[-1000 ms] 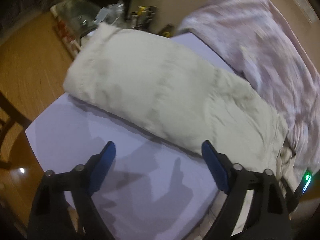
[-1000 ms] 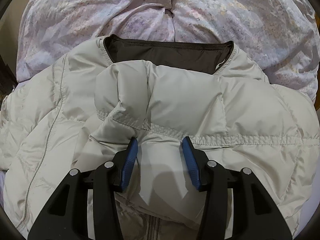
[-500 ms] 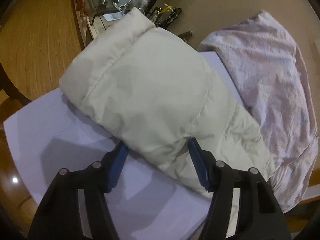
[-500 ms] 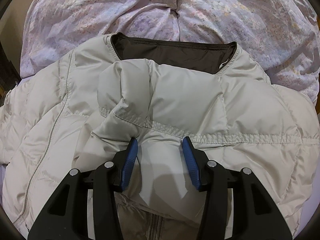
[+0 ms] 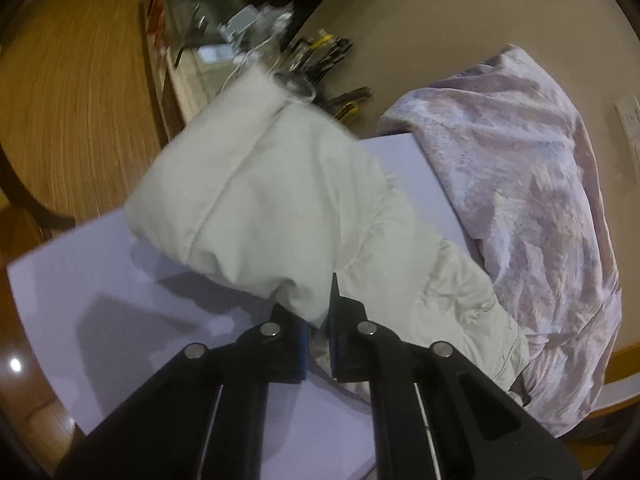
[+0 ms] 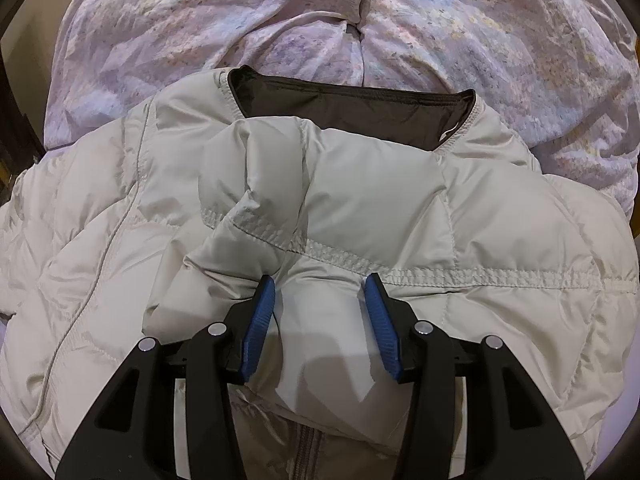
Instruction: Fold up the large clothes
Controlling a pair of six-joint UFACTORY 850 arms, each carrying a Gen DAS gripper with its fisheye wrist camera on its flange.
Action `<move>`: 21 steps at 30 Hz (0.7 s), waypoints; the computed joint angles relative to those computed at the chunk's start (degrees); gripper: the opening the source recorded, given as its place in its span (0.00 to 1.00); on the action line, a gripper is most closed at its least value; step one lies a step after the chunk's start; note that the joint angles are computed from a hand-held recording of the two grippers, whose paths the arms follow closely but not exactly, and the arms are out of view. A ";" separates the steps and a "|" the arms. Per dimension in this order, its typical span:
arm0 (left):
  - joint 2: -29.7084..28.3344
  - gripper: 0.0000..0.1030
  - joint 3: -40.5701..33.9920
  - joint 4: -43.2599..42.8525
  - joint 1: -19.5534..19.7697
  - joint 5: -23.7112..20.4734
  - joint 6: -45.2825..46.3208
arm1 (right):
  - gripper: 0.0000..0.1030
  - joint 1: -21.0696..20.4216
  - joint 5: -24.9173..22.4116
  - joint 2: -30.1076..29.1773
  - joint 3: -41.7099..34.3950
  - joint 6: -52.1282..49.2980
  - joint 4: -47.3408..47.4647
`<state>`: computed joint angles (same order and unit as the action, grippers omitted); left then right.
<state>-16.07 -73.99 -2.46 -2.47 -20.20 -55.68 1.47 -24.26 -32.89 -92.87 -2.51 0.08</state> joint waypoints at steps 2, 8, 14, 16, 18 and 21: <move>-0.10 0.06 -1.85 3.91 -0.86 -1.11 -2.16 | 0.48 0.11 0.03 0.15 0.20 0.03 -0.25; -2.38 0.06 -10.65 11.15 -5.27 -4.47 -3.21 | 0.48 -0.11 -0.78 0.25 -0.04 -3.03 1.98; -8.61 0.06 -23.70 11.55 -12.25 -8.91 4.24 | 0.56 -1.70 -1.10 2.35 1.96 -12.90 10.91; -10.63 0.06 -27.15 10.50 -14.13 -9.91 6.99 | 0.60 -2.29 -0.86 3.35 3.02 -15.63 13.27; -12.90 0.06 -30.85 10.11 -16.22 -11.22 9.47 | 0.61 -2.75 -0.57 4.20 3.99 -17.53 14.73; -16.38 0.06 -36.21 8.34 -18.96 -13.15 13.34 | 0.62 -3.65 0.03 5.55 5.57 -19.53 16.04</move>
